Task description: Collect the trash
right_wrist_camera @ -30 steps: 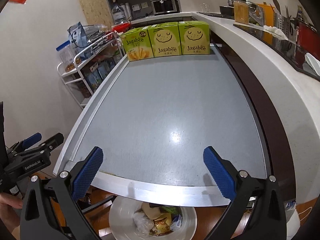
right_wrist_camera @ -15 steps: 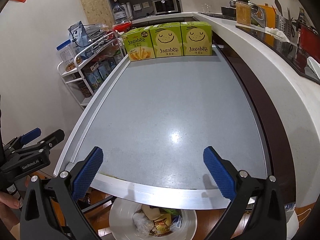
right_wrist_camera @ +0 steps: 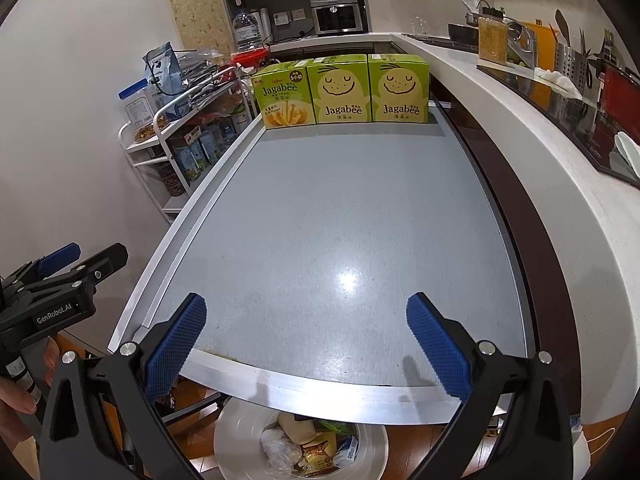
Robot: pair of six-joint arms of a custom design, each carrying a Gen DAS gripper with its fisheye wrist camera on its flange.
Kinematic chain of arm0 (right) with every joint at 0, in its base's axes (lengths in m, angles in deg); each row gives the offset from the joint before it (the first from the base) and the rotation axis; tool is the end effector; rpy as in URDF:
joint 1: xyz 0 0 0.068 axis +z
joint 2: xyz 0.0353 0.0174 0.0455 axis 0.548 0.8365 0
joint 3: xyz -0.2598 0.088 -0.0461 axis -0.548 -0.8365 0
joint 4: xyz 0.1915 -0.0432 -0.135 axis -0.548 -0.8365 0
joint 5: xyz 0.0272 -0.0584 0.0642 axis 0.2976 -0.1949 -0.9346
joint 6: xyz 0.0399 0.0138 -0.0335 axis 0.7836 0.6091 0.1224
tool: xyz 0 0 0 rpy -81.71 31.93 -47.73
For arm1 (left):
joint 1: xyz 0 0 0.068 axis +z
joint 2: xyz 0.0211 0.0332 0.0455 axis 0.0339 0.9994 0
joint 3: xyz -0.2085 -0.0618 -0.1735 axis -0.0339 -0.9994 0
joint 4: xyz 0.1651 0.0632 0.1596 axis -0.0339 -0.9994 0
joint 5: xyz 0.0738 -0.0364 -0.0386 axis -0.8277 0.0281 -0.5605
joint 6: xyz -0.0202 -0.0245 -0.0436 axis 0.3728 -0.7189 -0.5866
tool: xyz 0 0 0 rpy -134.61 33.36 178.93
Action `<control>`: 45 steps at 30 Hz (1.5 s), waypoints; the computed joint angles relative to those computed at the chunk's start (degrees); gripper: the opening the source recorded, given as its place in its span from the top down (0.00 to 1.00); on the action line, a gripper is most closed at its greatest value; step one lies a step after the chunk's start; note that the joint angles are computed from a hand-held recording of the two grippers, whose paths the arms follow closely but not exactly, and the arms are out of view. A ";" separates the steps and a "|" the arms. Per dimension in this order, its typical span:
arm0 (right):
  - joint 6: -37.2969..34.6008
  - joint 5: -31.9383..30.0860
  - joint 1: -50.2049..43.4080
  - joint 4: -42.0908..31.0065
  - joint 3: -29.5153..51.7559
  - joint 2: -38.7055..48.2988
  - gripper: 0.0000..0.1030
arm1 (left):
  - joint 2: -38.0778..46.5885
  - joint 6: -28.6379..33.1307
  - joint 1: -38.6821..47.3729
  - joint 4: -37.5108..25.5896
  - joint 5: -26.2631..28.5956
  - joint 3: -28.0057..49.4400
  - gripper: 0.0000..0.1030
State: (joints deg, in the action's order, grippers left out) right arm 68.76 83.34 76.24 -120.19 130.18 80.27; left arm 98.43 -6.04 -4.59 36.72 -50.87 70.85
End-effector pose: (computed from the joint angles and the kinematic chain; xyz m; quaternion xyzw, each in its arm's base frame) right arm 0.1680 0.1454 0.3387 -0.0600 0.9305 0.1182 0.3415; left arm 0.1711 -0.0159 0.3293 -0.0235 0.9283 0.0045 0.3710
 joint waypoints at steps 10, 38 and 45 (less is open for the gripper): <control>-0.11 0.74 0.37 -0.76 1.08 0.13 0.05 | 0.40 -0.58 -1.01 -0.60 -1.22 0.73 0.02; -1.16 1.20 0.69 -1.30 2.32 0.75 0.05 | 2.29 -2.13 -1.66 -3.55 -0.98 4.63 0.02; -1.40 1.10 0.57 -1.42 2.57 0.75 0.05 | 2.40 -1.61 -2.65 -3.37 -2.92 5.10 0.02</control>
State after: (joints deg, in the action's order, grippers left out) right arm 67.36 84.43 76.81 -121.61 132.74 81.02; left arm 100.83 -7.65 -7.24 33.35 -53.80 75.95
